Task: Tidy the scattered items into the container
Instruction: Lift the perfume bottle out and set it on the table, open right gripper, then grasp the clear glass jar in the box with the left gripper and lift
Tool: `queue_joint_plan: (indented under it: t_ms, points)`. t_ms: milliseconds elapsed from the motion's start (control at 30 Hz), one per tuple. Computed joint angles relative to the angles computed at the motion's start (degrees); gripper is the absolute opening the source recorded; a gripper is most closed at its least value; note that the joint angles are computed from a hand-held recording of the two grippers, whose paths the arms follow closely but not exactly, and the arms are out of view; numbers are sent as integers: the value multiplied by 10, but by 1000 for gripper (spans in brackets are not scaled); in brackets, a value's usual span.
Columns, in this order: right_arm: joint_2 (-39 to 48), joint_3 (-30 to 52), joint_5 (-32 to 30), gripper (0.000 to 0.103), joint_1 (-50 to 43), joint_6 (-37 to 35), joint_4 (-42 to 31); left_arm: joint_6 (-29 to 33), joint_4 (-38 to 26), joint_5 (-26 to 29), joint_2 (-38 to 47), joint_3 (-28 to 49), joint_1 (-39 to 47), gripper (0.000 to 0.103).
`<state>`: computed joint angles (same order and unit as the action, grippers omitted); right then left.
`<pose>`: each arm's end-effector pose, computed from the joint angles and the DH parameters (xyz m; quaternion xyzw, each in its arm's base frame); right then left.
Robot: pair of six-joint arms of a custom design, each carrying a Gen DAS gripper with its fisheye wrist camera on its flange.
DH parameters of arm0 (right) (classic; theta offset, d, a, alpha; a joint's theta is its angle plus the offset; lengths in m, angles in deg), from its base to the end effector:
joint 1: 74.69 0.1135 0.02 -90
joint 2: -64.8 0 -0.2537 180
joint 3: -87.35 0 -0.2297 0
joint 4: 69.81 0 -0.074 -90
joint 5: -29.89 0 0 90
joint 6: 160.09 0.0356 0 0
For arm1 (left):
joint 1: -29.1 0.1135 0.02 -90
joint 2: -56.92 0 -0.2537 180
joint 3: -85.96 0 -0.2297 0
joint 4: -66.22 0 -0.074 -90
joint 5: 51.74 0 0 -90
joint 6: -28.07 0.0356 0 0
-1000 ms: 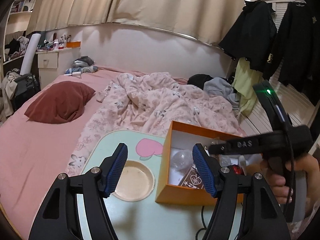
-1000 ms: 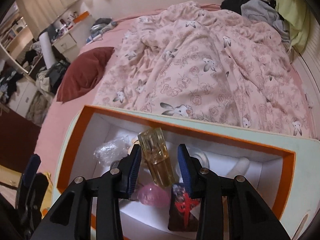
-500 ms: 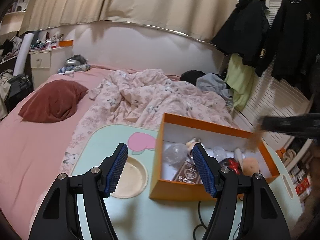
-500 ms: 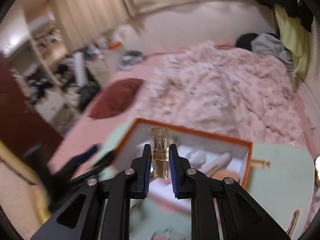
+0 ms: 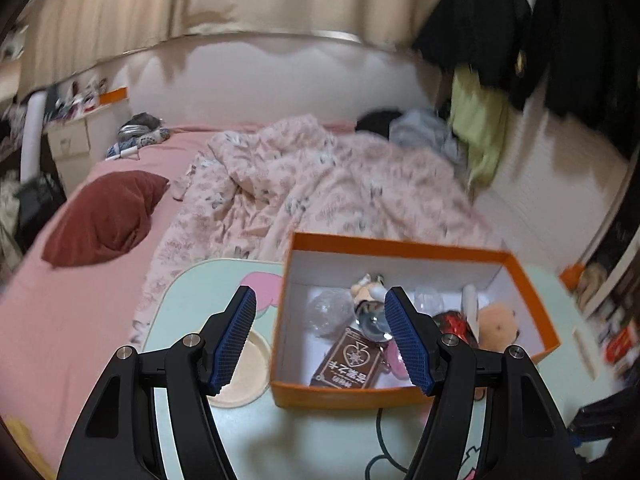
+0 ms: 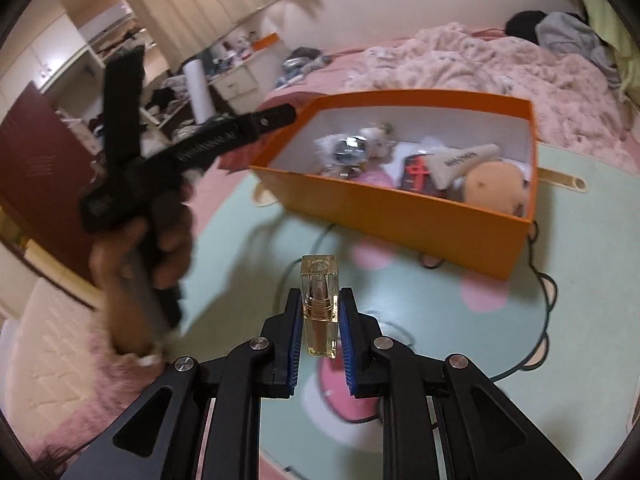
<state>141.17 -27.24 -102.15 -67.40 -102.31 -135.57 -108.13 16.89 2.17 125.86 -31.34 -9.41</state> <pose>0.2041 0.0501 0.2186 -0.3524 0.8586 0.3246 0.1823 0.1815 -0.1176 0.2405 -0.1524 0.9000 0.0291 0.4073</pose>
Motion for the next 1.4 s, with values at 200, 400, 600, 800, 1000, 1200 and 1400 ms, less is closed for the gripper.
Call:
queue_joint_plan:
  t_ms: [200,400,600,800,1000,1200,1400]
  points:
    - [38,-1,-31,20,-44,-46,-28,43,-121,123,180,174,65,68]
    - [12,6,-54,29,-99,-85,-58,18,-179,104,258,239,62,68]
    - [16,18,-70,29,-127,-133,-96,29,-200,134,269,261,75,68]
    - [26,21,-70,29,-123,-134,-95,40,-192,188,297,276,97,68]
    - [32,23,-66,28,-128,-139,-95,76,-174,194,324,270,109,39]
    - [24,18,-61,26,-127,-140,-95,89,-131,206,266,227,110,37]
    - [13,8,-58,26,-125,-135,-86,61,-145,157,121,207,50,37]
